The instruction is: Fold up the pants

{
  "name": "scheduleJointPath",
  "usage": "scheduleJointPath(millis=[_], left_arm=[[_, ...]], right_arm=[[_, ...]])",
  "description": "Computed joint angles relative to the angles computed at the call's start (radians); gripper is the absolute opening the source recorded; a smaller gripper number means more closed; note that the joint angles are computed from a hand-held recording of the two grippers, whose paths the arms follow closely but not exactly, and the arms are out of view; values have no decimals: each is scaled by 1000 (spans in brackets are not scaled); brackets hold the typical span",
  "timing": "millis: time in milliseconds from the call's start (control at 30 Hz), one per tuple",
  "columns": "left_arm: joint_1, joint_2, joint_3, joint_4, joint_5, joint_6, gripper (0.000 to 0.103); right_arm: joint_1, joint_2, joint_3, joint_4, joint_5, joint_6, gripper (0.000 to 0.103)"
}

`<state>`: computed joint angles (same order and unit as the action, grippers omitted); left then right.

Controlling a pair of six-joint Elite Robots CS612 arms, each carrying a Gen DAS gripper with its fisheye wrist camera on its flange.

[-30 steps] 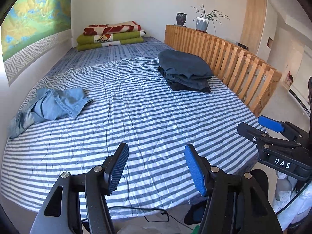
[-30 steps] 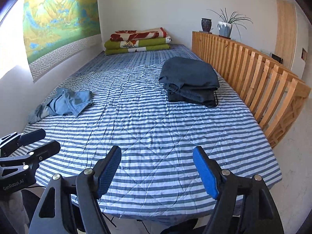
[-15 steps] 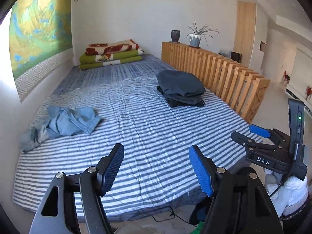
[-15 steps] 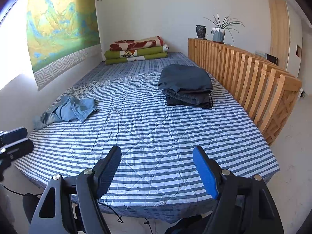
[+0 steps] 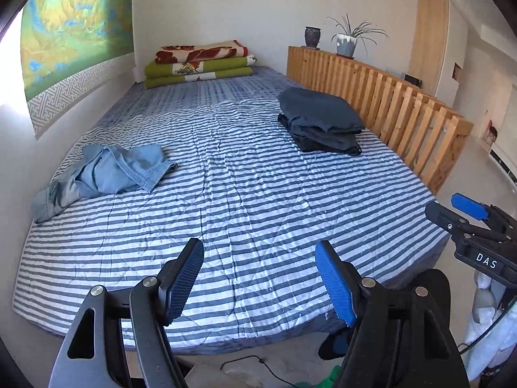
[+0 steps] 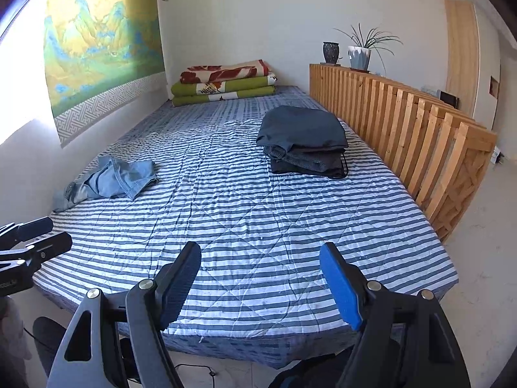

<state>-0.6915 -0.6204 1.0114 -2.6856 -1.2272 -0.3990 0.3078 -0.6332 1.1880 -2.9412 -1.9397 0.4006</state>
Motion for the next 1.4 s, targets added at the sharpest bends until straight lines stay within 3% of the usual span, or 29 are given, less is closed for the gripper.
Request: scheduleJointPath(millis=[133, 233, 500, 900, 1400], left_arm=[[0, 67, -102, 43, 27, 26, 75], [8, 112, -175, 74, -7, 18, 75], [33, 181, -287, 108, -35, -8, 75], [47, 183, -289, 98, -17, -26, 75], [44, 192, -293, 104, -43, -13, 75]], right_arm=[[-7, 27, -38, 46, -20, 5, 72], [-15, 46, -66, 92, -23, 17, 72], [-24, 79, -119, 163, -30, 42, 72], [-21, 109, -189, 192, -18, 5, 72], [-20, 101, -171, 192, -21, 26, 72]])
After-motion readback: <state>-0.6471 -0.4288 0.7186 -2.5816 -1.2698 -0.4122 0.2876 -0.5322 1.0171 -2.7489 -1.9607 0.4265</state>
